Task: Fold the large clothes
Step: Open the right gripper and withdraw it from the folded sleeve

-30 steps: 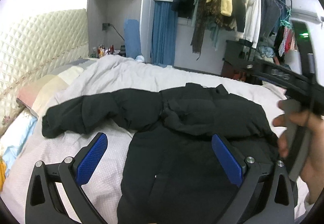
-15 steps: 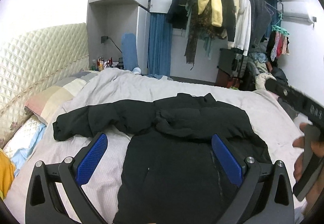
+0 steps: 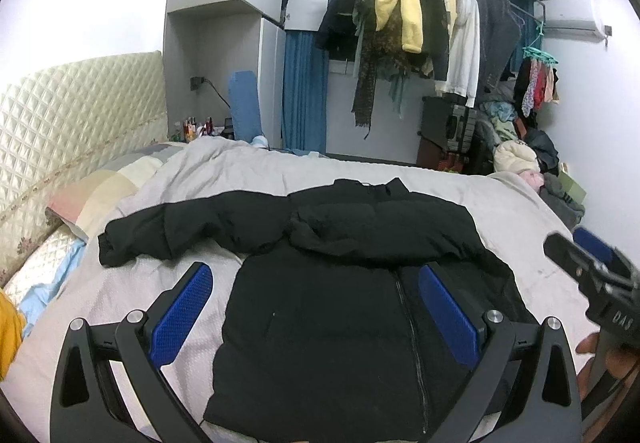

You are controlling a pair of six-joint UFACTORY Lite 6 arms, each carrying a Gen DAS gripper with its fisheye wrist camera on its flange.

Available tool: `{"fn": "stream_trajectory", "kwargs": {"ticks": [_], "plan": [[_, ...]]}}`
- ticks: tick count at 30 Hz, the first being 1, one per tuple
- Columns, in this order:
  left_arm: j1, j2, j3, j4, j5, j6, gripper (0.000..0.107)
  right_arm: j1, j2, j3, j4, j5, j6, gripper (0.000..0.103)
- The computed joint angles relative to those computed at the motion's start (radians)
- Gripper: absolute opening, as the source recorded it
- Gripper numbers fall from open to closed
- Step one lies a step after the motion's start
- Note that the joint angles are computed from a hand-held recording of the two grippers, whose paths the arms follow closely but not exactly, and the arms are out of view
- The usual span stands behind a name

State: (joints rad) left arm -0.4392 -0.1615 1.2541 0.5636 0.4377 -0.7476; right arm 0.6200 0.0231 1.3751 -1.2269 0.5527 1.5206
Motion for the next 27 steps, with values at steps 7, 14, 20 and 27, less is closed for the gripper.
{"fn": "stream_trajectory", "kwargs": {"ticks": [7, 14, 20, 27], "plan": [[-0.045, 0.014, -0.037, 0.08, 0.007, -0.092, 0.103, 0.009, -0.132, -0.207, -0.078, 0.018, 0.166, 0.103], [-0.038, 0.05, -0.04, 0.059, -0.02, -0.069, 0.103, 0.014, -0.164, -0.27, -0.074, 0.027, 0.178, 0.103], [-0.03, 0.053, -0.047, 0.069, -0.029, -0.086, 0.103, 0.001, -0.171, -0.274, -0.063, 0.017, 0.183, 0.103], [0.127, 0.071, -0.04, -0.168, -0.112, 0.226, 0.103, -0.001, -0.174, -0.275, -0.024, 0.008, 0.142, 0.103]]}}
